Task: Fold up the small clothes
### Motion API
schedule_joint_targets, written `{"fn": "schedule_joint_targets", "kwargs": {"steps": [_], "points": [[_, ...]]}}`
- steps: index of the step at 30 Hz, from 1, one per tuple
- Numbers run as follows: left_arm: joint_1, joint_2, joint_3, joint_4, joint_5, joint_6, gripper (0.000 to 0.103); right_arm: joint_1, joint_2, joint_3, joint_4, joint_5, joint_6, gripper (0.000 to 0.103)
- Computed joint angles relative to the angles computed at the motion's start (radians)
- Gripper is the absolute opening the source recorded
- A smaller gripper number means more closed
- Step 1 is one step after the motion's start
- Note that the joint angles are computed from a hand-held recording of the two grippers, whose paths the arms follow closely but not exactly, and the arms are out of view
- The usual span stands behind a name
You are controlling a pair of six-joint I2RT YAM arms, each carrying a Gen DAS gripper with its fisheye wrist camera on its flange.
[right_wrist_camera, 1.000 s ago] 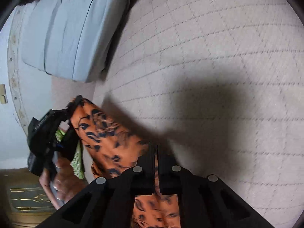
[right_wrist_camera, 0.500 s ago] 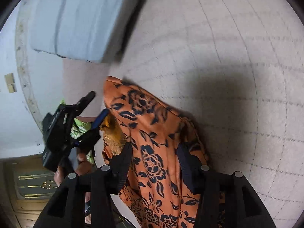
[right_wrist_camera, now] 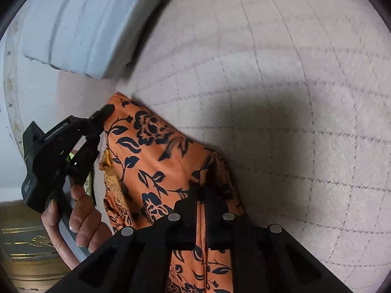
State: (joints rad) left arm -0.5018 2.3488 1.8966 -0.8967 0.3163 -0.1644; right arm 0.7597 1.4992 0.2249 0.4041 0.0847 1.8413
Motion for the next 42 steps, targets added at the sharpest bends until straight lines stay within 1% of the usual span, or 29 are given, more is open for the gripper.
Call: {"fn": "schedule_joint_targets", "kwargs": {"steps": [1, 2, 3, 4, 5, 6, 7, 8, 9, 10, 12, 13, 15, 16, 17, 18, 20, 21, 22, 23, 25, 28, 30, 32, 33, 34, 38, 40, 42], "points": [[0.020, 0.011, 0.044, -0.068, 0.014, 0.030, 0.005, -0.012, 0.020, -0.009, 0.036, -0.024, 0.010, 0.005], [0.044, -0.014, 0.037, -0.091, 0.044, 0.069, 0.006, -0.021, 0.053, -0.029, 0.122, -0.050, 0.027, 0.005], [0.077, -0.085, -0.020, -0.089, 0.071, 0.131, 0.006, -0.028, 0.062, -0.037, 0.156, -0.066, 0.025, 0.005], [0.101, -0.171, -0.127, -0.033, 0.081, 0.168, 0.007, -0.034, 0.057, -0.041, 0.169, -0.074, 0.016, 0.006], [0.134, -0.254, -0.216, -0.002, 0.095, 0.211, 0.013, -0.036, 0.033, -0.041, 0.158, -0.065, 0.002, 0.007], [0.173, -0.328, -0.282, -0.004, 0.116, 0.251, 0.025, -0.036, 0.007, -0.042, 0.145, -0.052, -0.009, 0.009], [0.218, -0.419, -0.368, 0.001, 0.131, 0.288, 0.034, -0.033, -0.011, -0.039, 0.141, -0.041, -0.019, 0.017], [0.263, -0.512, -0.453, 0.007, 0.138, 0.320, 0.050, -0.032, -0.022, -0.035, 0.145, -0.031, -0.030, 0.029], [0.309, -0.601, -0.536, 0.017, 0.151, 0.347, 0.058, -0.033, -0.048, -0.034, 0.134, -0.021, -0.039, 0.033], [0.383, -0.695, -0.618, 0.012, 0.179, 0.398, 0.060, -0.025, -0.072, -0.027, 0.113, 0.001, -0.041, 0.036], [0.519, -0.851, -0.752, -0.021, 0.218, 0.506, 0.060, -0.014, -0.123, -0.008, 0.056, 0.038, -0.067, 0.037], [0.632, -0.926, -0.824, -0.057, 0.243, 0.597, 0.060, -0.008, -0.133, 0.005, 0.032, 0.046, -0.081, 0.037], [0.761, -1.022, -0.933, -0.093, 0.259, 0.701, 0.060, 0.034, -0.163, 0.026, -0.015, 0.084, -0.099, 0.037], [0.863, -1.057, -0.998, -0.115, 0.276, 0.781, 0.060, 0.075, -0.176, 0.033, -0.035, 0.115, -0.093, 0.037], [0.939, -1.066, -1.040, -0.130, 0.281, 0.850, 0.060, 0.106, -0.185, 0.049, -0.057, 0.138, -0.099, 0.037], [1.037, -1.056, -1.090, -0.147, 0.276, 0.950, 0.060, 0.138, -0.244, 0.036, -0.094, 0.169, -0.104, 0.037], [1.177, -1.011, -1.145, -0.158, 0.263, 1.086, 0.060, 0.261, -0.276, 0.058, -0.139, 0.281, -0.066, 0.037], [1.253, -0.983, -1.169, -0.160, 0.254, 1.163, 0.060, 0.325, -0.296, 0.082, -0.187, 0.336, -0.054, 0.037], [1.332, -0.948, -1.203, -0.149, 0.240, 1.238, 0.060, 0.385, -0.285, 0.123, -0.227, 0.383, -0.067, 0.037], [1.379, -0.917, -1.218, -0.139, 0.220, 1.272, 0.060, 0.442, -0.261, 0.165, -0.264, 0.426, -0.075, 0.037], [1.417, -0.865, -1.240, -0.131, 0.172, 1.266, 0.060, 0.547, -0.201, 0.233, -0.321, 0.500, -0.052, 0.037], [1.419, -0.876, -1.239, -0.147, 0.163, 1.271, 0.060, 0.736, -0.044, 0.326, -0.345, 0.622, 0.095, 0.037], [1.415, -0.899, -1.256, -0.125, 0.156, 1.270, 0.060, 0.819, 0.044, 0.373, -0.361, 0.661, 0.186, 0.037], [1.413, -0.912, -1.289, -0.092, 0.138, 1.281, 0.058, 0.860, 0.127, 0.443, -0.406, 0.657, 0.235, 0.037], [1.411, -0.935, -1.308, -0.074, 0.138, 1.289, 0.054, 0.869, 0.162, 0.475, -0.422, 0.641, 0.234, 0.037], [1.422, -0.950, -1.318, -0.068, 0.142, 1.303, 0.054, 0.865, 0.195, 0.500, -0.421, 0.624, 0.217, 0.037], [1.503, -0.905, -1.252, -0.164, 0.203, 1.392, 0.054, 0.840, 0.257, 0.558, -0.440, 0.595, 0.142, 0.037], [1.539, -0.904, -1.228, -0.177, 0.234, 1.408, 0.054, 0.842, 0.266, 0.571, -0.450, 0.631, 0.144, 0.037], [1.553, -0.911, -1.218, -0.167, 0.253, 1.402, 0.054, 0.854, 0.274, 0.608, -0.506, 0.686, 0.162, 0.037]]}}
